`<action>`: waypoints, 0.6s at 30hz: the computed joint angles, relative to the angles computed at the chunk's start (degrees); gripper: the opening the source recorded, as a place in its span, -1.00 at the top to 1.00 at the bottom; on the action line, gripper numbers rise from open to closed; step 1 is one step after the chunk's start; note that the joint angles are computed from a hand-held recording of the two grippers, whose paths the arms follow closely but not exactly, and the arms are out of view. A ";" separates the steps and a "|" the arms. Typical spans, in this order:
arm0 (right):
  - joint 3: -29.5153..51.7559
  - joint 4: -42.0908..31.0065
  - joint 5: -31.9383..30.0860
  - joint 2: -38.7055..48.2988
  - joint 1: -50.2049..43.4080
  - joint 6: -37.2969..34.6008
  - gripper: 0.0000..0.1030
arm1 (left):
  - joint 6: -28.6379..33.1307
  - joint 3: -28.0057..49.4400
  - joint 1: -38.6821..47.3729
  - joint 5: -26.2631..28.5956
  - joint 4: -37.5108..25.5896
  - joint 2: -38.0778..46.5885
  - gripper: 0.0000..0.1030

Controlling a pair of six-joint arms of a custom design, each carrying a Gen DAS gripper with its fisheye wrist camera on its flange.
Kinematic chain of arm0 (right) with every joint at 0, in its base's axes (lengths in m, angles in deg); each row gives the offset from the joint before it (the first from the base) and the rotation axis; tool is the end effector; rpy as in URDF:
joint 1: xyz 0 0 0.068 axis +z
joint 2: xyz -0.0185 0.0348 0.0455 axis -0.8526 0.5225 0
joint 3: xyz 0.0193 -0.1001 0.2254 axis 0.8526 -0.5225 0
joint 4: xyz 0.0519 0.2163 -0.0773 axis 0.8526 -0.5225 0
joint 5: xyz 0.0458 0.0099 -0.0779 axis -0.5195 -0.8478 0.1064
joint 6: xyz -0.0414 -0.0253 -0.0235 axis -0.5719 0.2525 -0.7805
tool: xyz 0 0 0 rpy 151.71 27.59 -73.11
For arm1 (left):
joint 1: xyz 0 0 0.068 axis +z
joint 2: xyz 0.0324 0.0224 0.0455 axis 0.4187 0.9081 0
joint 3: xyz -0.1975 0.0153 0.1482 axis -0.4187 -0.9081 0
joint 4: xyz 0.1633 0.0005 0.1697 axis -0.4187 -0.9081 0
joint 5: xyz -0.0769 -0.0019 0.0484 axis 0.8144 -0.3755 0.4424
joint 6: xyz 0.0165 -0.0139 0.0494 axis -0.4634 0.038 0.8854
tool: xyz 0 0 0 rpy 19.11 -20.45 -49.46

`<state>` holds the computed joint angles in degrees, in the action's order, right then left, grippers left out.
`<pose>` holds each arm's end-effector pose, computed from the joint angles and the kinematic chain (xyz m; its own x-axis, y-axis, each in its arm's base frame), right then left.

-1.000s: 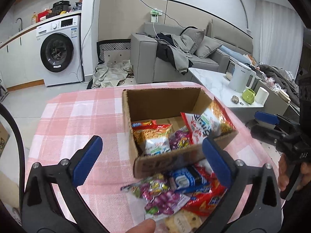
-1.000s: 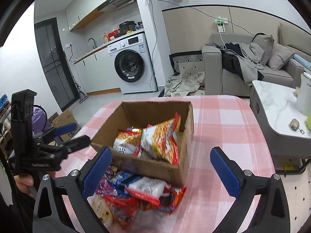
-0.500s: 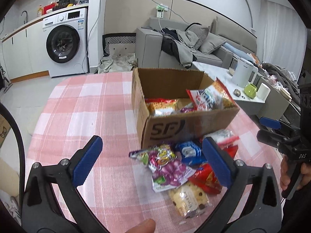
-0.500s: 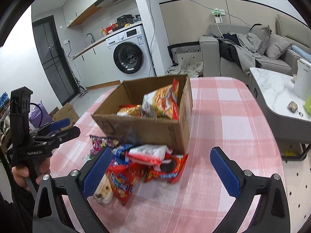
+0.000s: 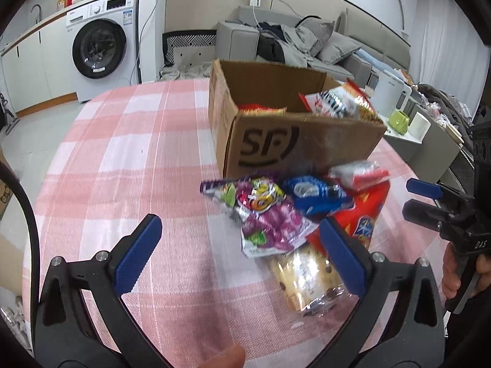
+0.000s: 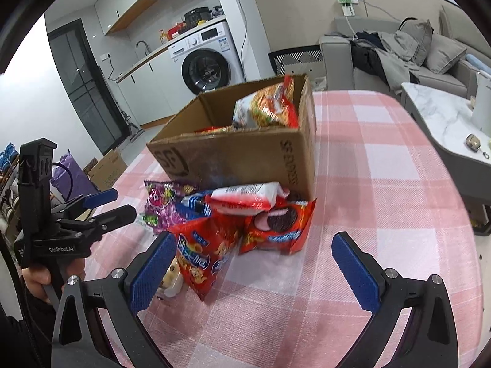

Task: Organize snacks
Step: 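Withdraw both open grippers from the box toward the remaining snack pile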

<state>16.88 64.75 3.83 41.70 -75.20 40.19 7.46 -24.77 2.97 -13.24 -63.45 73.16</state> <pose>0.3227 -0.0757 0.0870 -0.7399 -0.0355 -0.6718 -0.2997 0.9114 0.2820 0.3101 -0.1212 0.0866 -0.7215 -0.0062 -0.6923 0.1309 0.9807 -0.1451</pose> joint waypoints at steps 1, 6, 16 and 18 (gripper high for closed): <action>0.02 0.10 0.07 0.32 0.22 0.07 -0.99 | -0.22 -0.03 0.01 0.07 0.25 0.46 -0.98; -0.03 0.46 0.58 2.08 2.06 -0.17 -0.99 | -0.81 -0.02 0.38 0.68 1.31 2.61 -0.98; 1.02 1.08 0.98 6.16 7.06 0.41 -0.98 | -1.26 1.32 1.02 2.19 2.00 6.19 -0.98; 1.35 1.48 1.02 6.76 8.13 0.87 -0.98 | -1.36 1.57 1.34 2.51 2.23 6.57 -0.98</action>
